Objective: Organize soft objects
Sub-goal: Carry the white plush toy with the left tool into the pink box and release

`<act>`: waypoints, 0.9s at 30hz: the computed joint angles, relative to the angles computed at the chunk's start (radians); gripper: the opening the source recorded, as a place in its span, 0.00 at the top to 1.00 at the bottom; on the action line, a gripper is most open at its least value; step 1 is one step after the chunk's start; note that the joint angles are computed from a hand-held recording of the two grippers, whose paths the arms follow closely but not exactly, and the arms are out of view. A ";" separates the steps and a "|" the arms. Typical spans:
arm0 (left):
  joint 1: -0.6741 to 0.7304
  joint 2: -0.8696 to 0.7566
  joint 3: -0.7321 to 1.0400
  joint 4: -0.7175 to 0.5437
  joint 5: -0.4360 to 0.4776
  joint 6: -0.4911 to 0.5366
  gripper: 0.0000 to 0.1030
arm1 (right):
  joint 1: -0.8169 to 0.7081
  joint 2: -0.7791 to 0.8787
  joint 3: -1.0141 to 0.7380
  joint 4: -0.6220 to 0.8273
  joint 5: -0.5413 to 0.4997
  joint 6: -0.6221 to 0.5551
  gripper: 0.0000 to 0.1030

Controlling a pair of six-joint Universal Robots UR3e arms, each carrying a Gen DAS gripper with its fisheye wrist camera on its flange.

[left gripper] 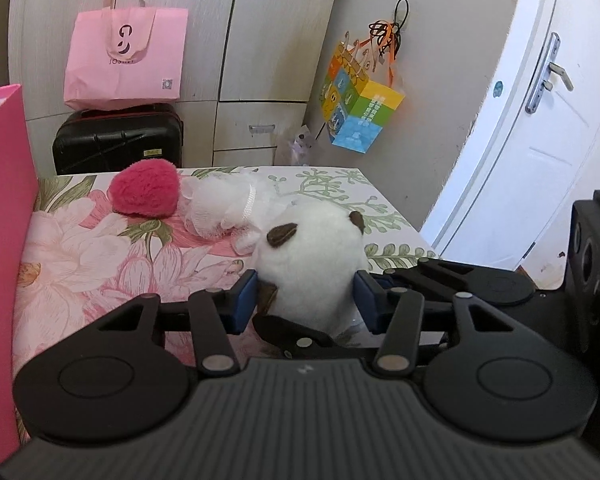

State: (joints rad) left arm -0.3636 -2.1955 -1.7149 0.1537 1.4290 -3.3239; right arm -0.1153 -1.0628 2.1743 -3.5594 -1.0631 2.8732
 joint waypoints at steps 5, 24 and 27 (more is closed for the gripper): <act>0.012 0.080 -0.092 -0.004 -0.042 0.005 0.51 | 0.011 -0.080 0.082 -0.002 -0.026 0.004 0.38; -0.026 0.409 -0.464 0.057 0.010 -0.028 0.52 | 0.029 -0.469 0.346 0.162 0.000 -0.014 0.38; 0.007 0.511 -0.546 0.033 -0.031 -0.018 0.52 | 0.044 -0.548 0.367 0.222 0.004 -0.025 0.38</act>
State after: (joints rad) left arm -0.3563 -1.6847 -2.2613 0.1865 1.3978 -3.3421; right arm -0.0713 -1.6103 2.5416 -3.3373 -1.0591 2.8477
